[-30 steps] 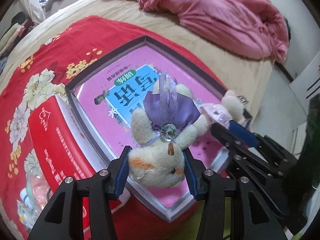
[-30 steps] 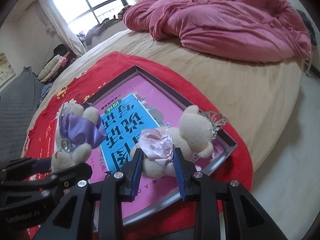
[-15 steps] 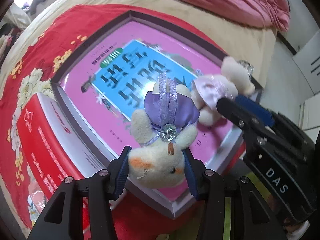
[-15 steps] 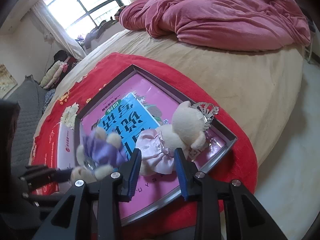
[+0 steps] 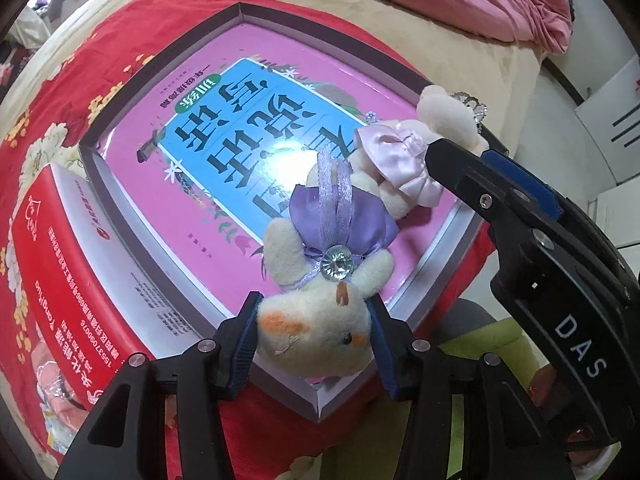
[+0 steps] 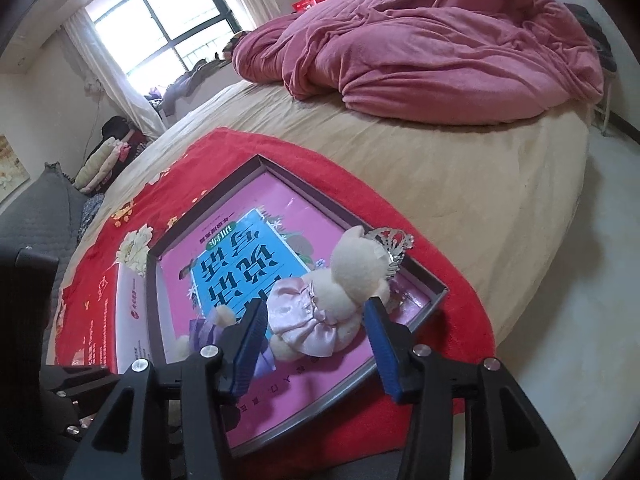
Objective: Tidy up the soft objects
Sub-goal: 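Open right gripper to drop the bear while left lowers and releases the bunny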
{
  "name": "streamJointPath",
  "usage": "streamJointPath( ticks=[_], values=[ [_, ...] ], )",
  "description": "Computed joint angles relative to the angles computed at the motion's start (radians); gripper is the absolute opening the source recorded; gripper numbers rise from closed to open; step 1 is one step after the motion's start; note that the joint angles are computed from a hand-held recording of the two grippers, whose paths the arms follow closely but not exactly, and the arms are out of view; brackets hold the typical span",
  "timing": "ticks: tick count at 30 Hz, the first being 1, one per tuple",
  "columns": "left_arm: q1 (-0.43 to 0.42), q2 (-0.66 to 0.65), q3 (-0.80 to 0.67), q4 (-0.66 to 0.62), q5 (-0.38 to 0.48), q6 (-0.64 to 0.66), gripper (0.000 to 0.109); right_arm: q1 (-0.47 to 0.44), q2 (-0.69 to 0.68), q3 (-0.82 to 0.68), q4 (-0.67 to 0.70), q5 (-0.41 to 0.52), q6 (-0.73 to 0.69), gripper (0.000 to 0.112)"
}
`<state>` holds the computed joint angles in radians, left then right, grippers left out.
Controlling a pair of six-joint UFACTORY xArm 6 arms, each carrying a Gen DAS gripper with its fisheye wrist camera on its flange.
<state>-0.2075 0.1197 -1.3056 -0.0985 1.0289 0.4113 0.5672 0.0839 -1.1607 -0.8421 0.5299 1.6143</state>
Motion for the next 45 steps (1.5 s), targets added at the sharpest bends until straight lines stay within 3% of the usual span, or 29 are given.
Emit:
streamJointPath(
  ticks=[12,24,30,34,39,45],
  values=[
    [0.008,-0.022,0.032,-0.008,-0.029,0.011,0.055,0.017,-0.019,0.0,-0.045,0.057,0.041,0.055],
    [0.022,-0.037,0.049,-0.037,-0.046,0.038,0.062,0.014,-0.034,0.014,-0.074,0.055,0.068,0.058],
    [0.026,-0.084,0.093,-0.074,-0.082,0.072,0.065,0.022,-0.034,0.005,-0.081,0.073,0.065,0.058],
    [0.033,-0.127,0.121,-0.093,-0.111,0.081,0.074,0.029,-0.039,0.001,-0.086,0.097,0.063,0.058],
    [0.062,-0.177,0.15,-0.145,-0.127,0.102,0.075,0.042,-0.052,-0.003,-0.096,0.128,0.059,0.066],
    [0.092,-0.24,0.202,-0.174,-0.162,0.118,0.075,0.065,-0.047,-0.032,-0.096,0.158,0.034,0.067]
  ],
)
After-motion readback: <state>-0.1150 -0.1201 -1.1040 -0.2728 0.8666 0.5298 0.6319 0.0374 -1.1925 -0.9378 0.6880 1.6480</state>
